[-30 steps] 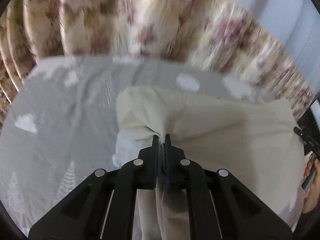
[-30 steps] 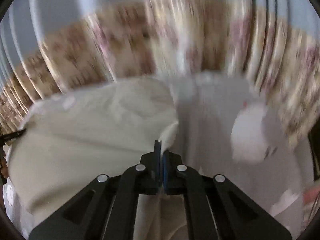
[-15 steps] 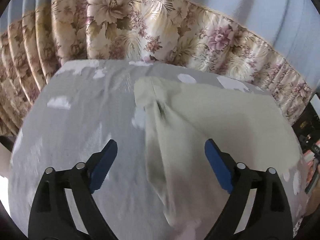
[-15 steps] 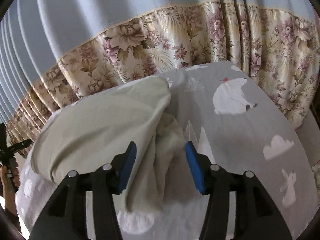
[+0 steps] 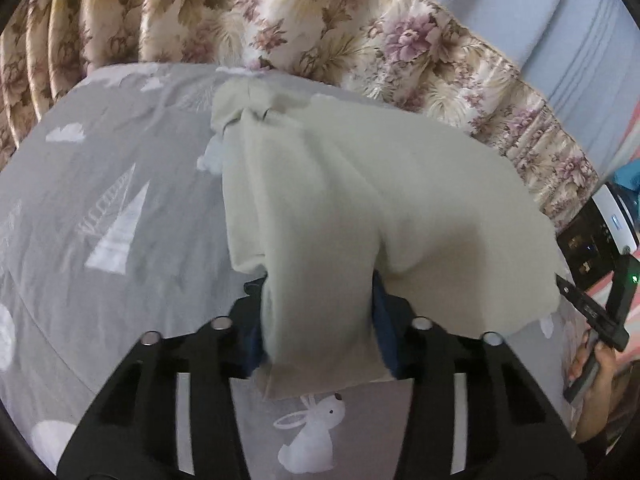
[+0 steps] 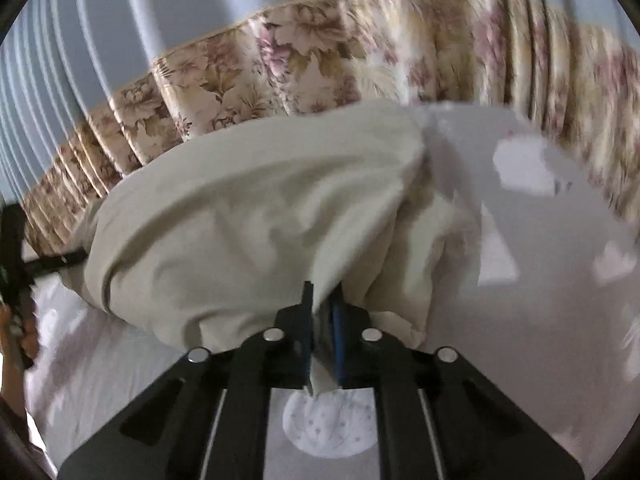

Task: Fold large clothes

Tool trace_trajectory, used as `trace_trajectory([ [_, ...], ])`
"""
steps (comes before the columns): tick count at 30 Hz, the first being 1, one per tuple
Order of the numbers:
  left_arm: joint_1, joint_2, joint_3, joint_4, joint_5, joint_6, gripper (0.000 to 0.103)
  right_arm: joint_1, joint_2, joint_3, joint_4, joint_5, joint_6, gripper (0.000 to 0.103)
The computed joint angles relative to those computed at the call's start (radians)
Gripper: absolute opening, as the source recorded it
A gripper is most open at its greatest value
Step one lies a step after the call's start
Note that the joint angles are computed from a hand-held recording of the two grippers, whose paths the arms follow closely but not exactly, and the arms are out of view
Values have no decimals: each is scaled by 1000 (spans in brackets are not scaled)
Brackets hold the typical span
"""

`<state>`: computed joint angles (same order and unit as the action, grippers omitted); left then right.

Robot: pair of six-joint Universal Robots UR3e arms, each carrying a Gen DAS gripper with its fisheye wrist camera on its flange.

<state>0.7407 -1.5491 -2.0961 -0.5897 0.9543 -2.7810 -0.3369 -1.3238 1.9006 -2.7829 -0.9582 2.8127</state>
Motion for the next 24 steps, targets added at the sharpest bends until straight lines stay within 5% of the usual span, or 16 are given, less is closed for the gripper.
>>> trace_trajectory([
  [4, 34, 122, 54, -201, -44, 94, 27, -59, -146, -33, 100, 41, -89, 6],
  [13, 47, 421, -44, -436, 26, 232, 29, -130, -369, 23, 379, -55, -326, 6],
  [15, 38, 370, -101, -383, 57, 229, 30, -97, -316, 105, 259, -176, -309, 5],
  [17, 49, 347, -148, -327, 76, 221, 32, -28, -236, 184, 6, -412, -282, 0],
  [18, 66, 345, -159, -326, 71, 225, 34, -56, -213, 186, 4, -434, -293, 0],
  [20, 132, 369, -161, -406, 22, 290, 42, -203, -225, 178, 129, -279, -242, 0],
  [24, 99, 497, -220, -263, 97, 219, 90, -302, -306, 167, 177, -125, -210, 3],
])
